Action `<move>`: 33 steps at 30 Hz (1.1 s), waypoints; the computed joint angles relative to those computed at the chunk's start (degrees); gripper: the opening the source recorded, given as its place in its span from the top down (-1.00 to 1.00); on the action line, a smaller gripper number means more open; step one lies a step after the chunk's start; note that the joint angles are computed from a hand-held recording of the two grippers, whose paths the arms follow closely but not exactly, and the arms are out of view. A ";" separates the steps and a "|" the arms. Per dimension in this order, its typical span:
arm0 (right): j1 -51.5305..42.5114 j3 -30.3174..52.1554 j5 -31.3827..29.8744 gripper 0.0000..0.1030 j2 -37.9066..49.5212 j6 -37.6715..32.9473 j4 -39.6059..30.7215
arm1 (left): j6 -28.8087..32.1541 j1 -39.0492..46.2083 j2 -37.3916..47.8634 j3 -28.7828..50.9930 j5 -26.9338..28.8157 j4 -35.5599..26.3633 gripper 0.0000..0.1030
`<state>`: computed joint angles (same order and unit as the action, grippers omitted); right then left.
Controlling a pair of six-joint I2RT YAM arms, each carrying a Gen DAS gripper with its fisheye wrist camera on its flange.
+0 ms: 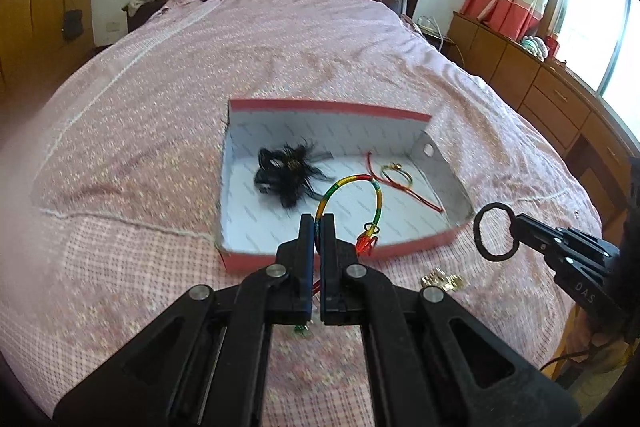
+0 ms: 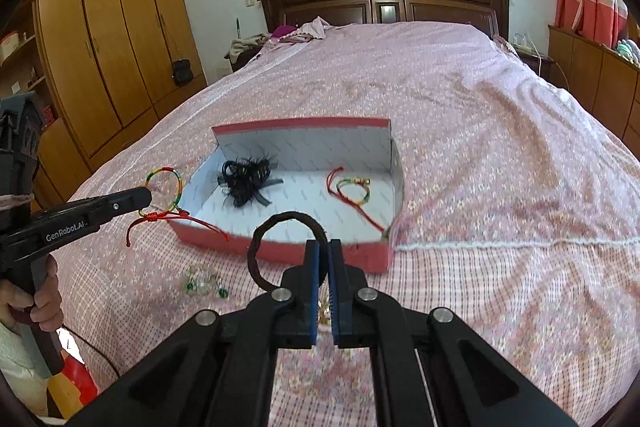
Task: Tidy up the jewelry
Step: 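Carry the bangle with the left tool while the right tool carries the hair tie toward the box, then lower the bangle into the box and open the left tool while the right tool releases the hair tie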
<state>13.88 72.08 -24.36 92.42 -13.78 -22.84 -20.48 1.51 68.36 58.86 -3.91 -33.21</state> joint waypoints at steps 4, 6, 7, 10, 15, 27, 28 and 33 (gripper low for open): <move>1.05 3.87 1.12 0.89 3.50 0.48 -0.11 | 0.85 1.99 3.14 1.92 0.39 1.09 1.00; 1.51 5.96 1.56 0.89 5.41 0.88 -0.16 | 1.31 2.94 4.81 2.80 0.37 1.68 1.00; 1.74 6.73 1.81 0.89 6.12 1.09 -0.07 | 1.50 3.40 5.58 3.14 0.54 1.99 1.00; 2.31 9.85 2.55 0.89 8.81 1.97 -0.28 | 1.49 4.39 7.96 4.03 1.23 2.88 1.00; 2.97 14.50 4.02 0.89 13.74 2.62 -1.01 | 0.22 5.06 11.78 4.55 2.81 4.52 1.00; 4.47 23.22 7.97 0.89 24.18 2.43 -3.36 | -0.63 5.61 21.86 6.47 2.46 5.86 1.00; 4.60 23.80 8.27 0.89 24.82 2.40 -3.50 | -0.61 5.74 22.47 6.73 2.34 5.88 1.00; 4.93 27.41 9.83 0.89 28.30 2.36 -5.02 | -0.44 5.49 25.27 8.06 0.78 6.16 1.00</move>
<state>18.80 99.49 -14.53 120.73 -11.42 -27.86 -20.92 7.00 93.63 66.93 -3.13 -27.05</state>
